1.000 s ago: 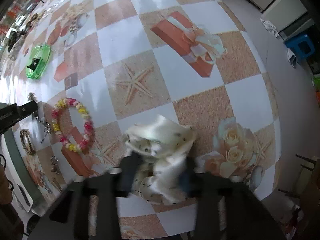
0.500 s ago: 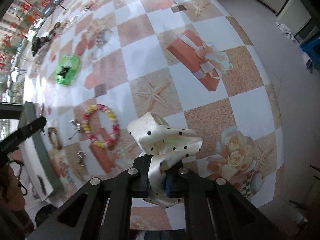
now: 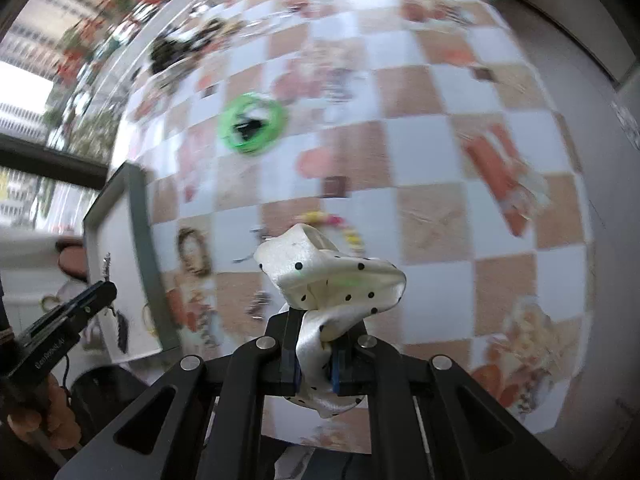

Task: Organize jewelry
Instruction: 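Carry the star pin and scrunchie into the white tray and release both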

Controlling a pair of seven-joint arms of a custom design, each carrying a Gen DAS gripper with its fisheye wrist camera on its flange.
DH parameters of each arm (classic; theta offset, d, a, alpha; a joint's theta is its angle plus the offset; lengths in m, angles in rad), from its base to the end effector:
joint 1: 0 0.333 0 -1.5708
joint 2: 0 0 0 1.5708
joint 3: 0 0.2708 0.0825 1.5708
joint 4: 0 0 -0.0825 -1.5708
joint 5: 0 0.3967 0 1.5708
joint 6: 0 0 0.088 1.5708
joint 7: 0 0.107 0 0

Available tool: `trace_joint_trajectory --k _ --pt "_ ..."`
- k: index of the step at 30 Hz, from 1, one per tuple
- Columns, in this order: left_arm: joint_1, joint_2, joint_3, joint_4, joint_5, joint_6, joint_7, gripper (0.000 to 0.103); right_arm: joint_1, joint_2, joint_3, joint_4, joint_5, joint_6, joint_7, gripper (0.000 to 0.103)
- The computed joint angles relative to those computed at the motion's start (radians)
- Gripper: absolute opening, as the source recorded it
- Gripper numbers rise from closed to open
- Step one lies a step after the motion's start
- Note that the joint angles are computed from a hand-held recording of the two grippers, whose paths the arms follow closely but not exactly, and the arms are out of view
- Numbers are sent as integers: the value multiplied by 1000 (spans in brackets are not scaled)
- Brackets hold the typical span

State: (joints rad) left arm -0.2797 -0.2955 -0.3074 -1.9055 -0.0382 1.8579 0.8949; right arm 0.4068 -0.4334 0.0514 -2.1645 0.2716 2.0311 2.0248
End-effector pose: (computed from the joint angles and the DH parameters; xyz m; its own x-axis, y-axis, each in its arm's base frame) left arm 0.4180 -0.3015 0.5929 0.0853 -0.9907 0.1064 -0.9713 -0.1065 -0.2127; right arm 0.4246 0.2292 0.5567 -0.0507 -0.9381 -0.3427 -0.9835 0.1065 -0.1460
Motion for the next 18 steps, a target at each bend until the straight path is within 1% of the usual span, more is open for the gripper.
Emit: trace_joint_trajectory --k 4,7,12,18 --pt "17 -100 26 -93 -18 -10 4 22 36 80 29 89 20 15 -20 10" --pt "38 -180 47 -170 -36 -16 32 22 58 142 56 155 25 29 -18 10" --pt "77 -290 85 -293 -62 -22 119 22 97 260 106 275 17 53 11 10" --pt "119 -358 109 -389 -91 -19 219 22 137 404 149 414 1 44 61 10"
